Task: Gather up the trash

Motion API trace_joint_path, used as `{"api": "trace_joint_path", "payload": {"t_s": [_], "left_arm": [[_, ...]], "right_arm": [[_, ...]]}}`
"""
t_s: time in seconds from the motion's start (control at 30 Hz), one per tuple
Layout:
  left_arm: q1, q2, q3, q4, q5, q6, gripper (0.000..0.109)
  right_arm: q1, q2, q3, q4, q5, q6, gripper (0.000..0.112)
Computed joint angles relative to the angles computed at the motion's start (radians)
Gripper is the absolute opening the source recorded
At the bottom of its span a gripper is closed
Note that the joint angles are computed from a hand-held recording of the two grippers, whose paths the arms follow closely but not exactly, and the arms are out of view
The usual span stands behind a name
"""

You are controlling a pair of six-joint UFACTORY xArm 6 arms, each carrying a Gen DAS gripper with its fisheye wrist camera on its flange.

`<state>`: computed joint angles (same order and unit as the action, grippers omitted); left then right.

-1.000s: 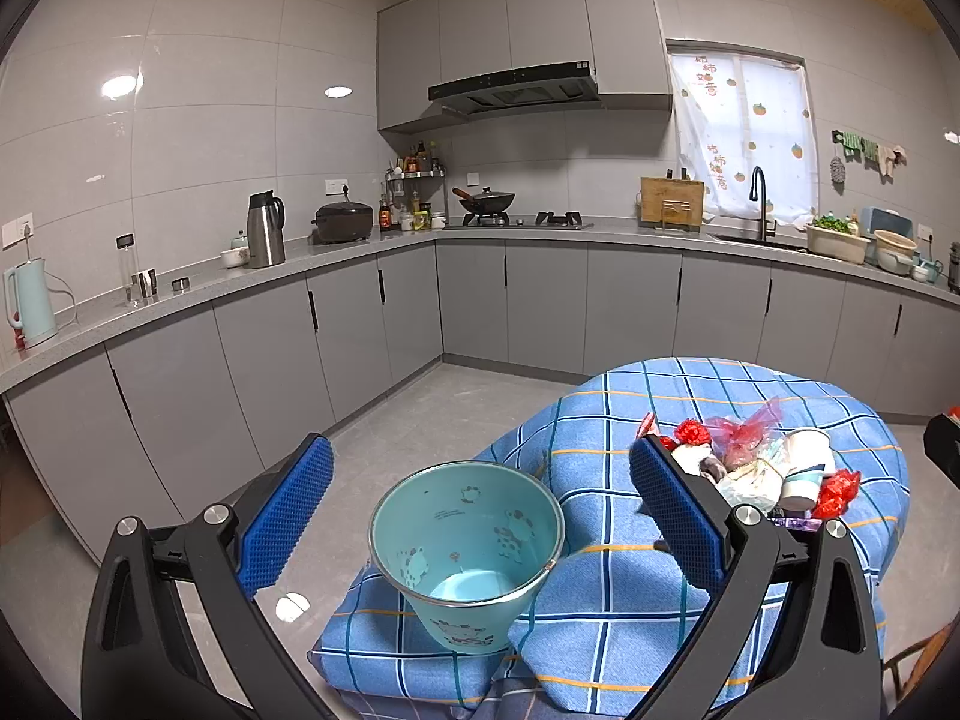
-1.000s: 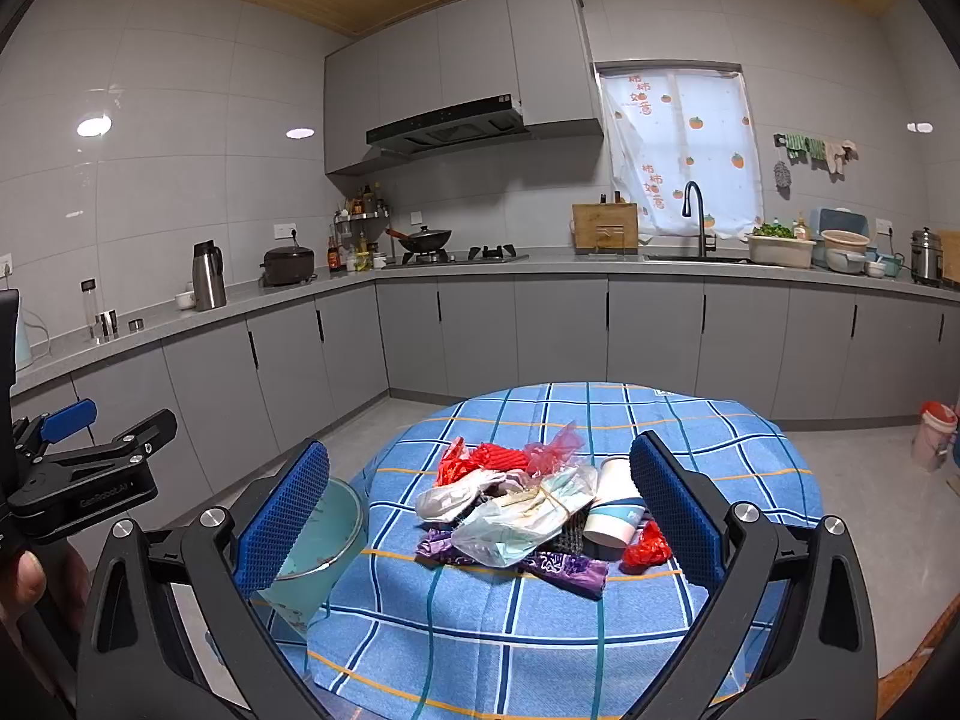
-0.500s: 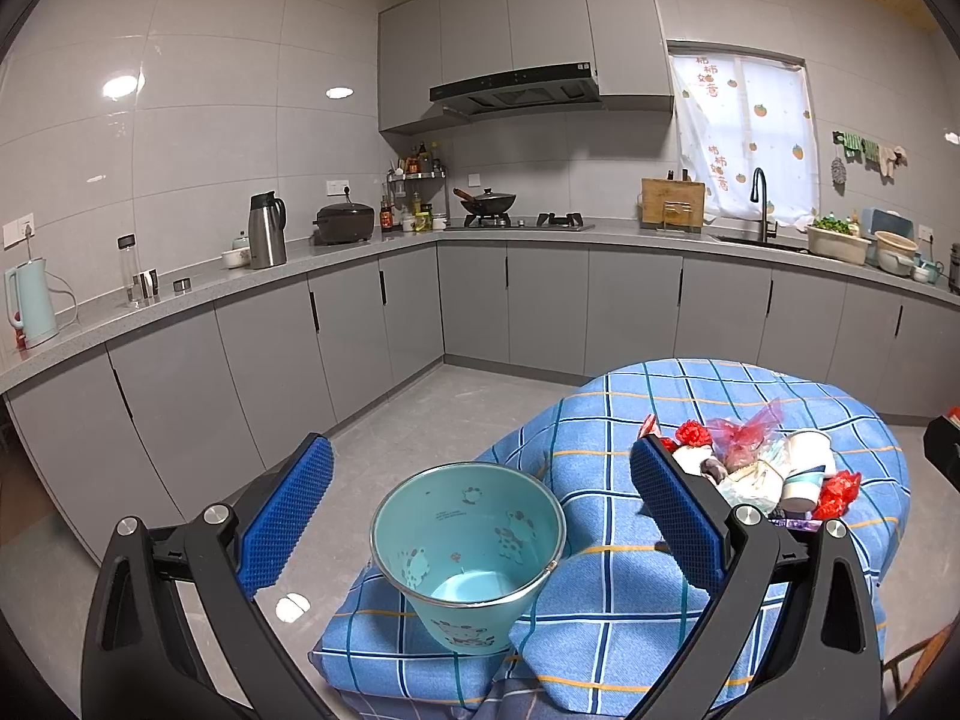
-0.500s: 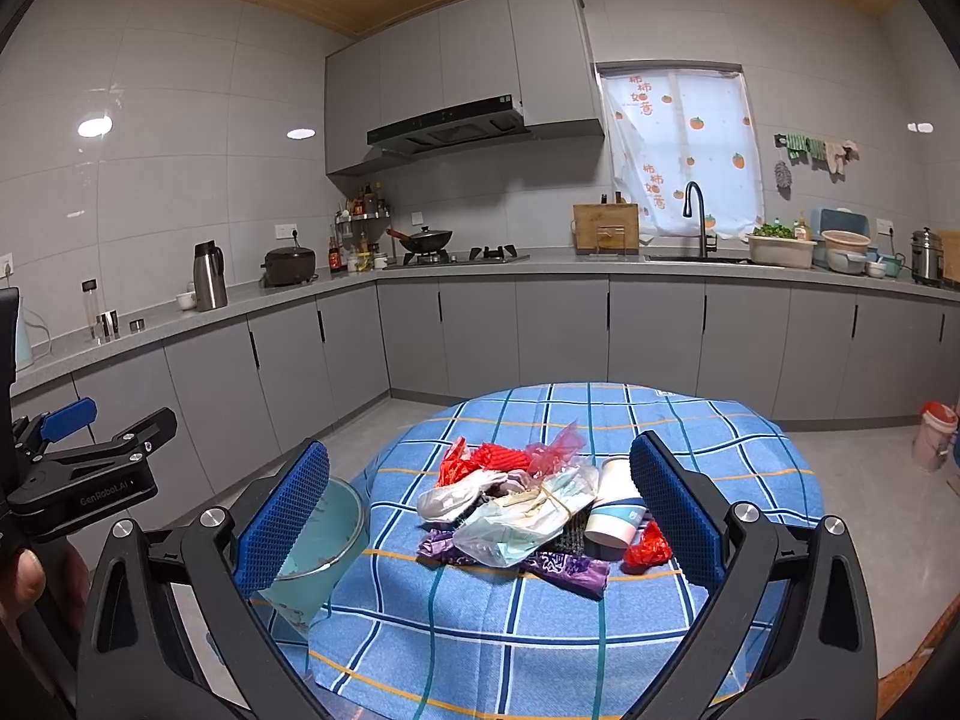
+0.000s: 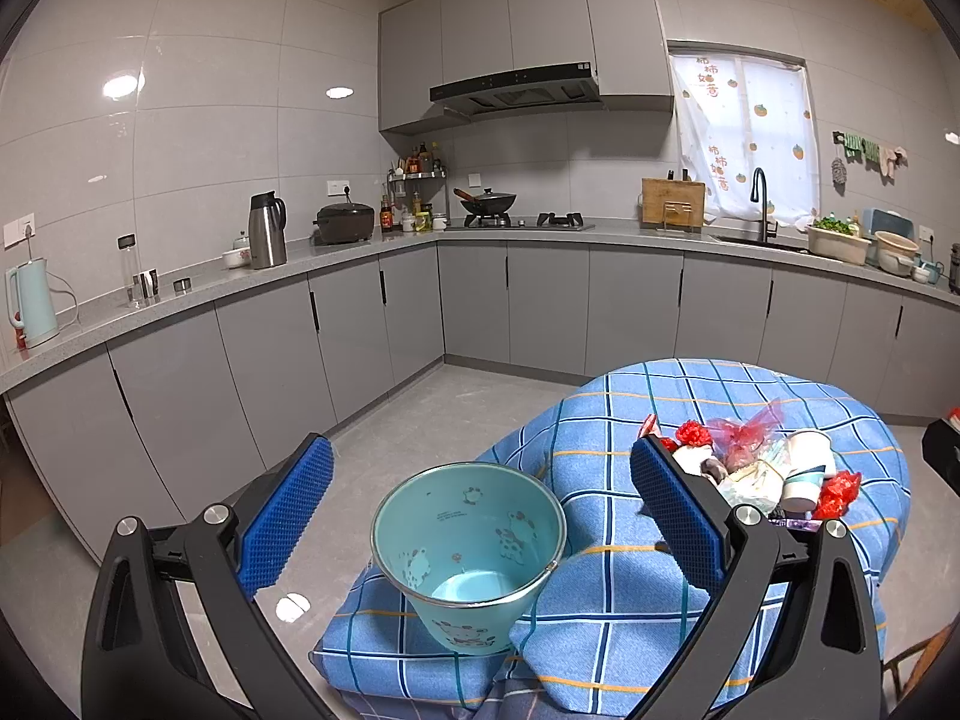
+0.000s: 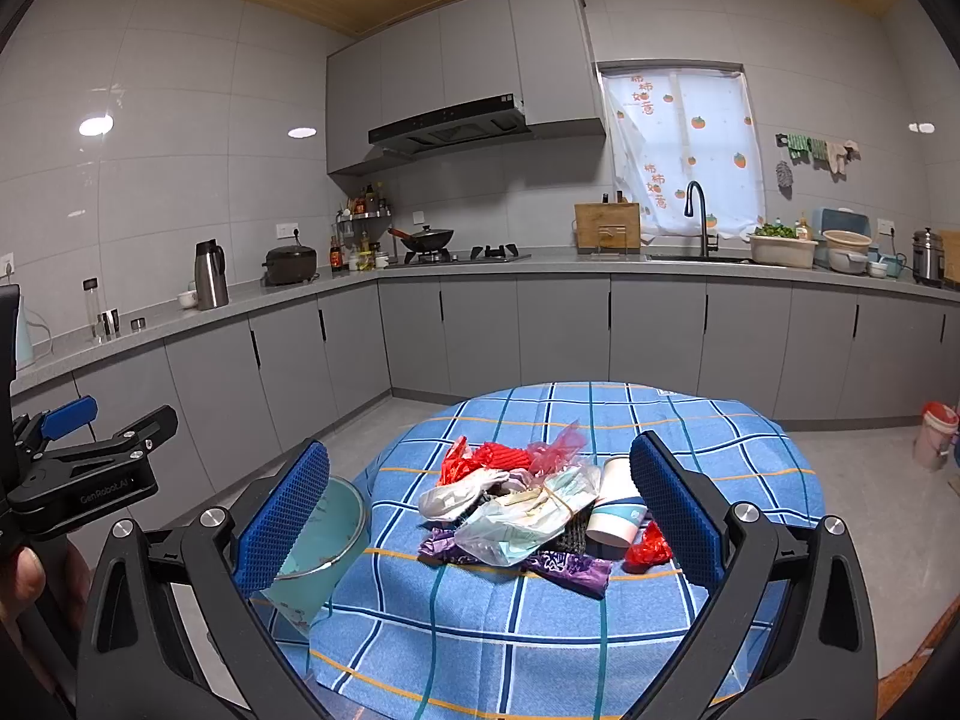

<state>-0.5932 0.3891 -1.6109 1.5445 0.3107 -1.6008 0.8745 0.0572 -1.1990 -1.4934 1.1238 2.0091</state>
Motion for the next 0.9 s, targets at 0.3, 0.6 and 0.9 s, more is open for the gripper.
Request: {"api": "trace_joint_path", "payload": {"t_s": [0.3, 0.6, 0.9], "left_arm": [[0.004, -0.001, 0.002, -0.021, -0.003, 0.023, 0.098], [0.001, 0.11, -0.095, -0.148, -0.018, 0.163, 0.098], [-0.028, 0.339, -0.334, -0.46, -0.019, 0.503, 0.098]], "right_arm": [[-0.004, 0.017, -0.015, 0.008, -0.007, -0.001, 0.099], [-0.075, 0.02, 0.032, 0.04, -0.01, 0.027, 0.099], [-0.191, 0.033, 0.099, 0.093, -0.086, 0.059, 0.099]]}}
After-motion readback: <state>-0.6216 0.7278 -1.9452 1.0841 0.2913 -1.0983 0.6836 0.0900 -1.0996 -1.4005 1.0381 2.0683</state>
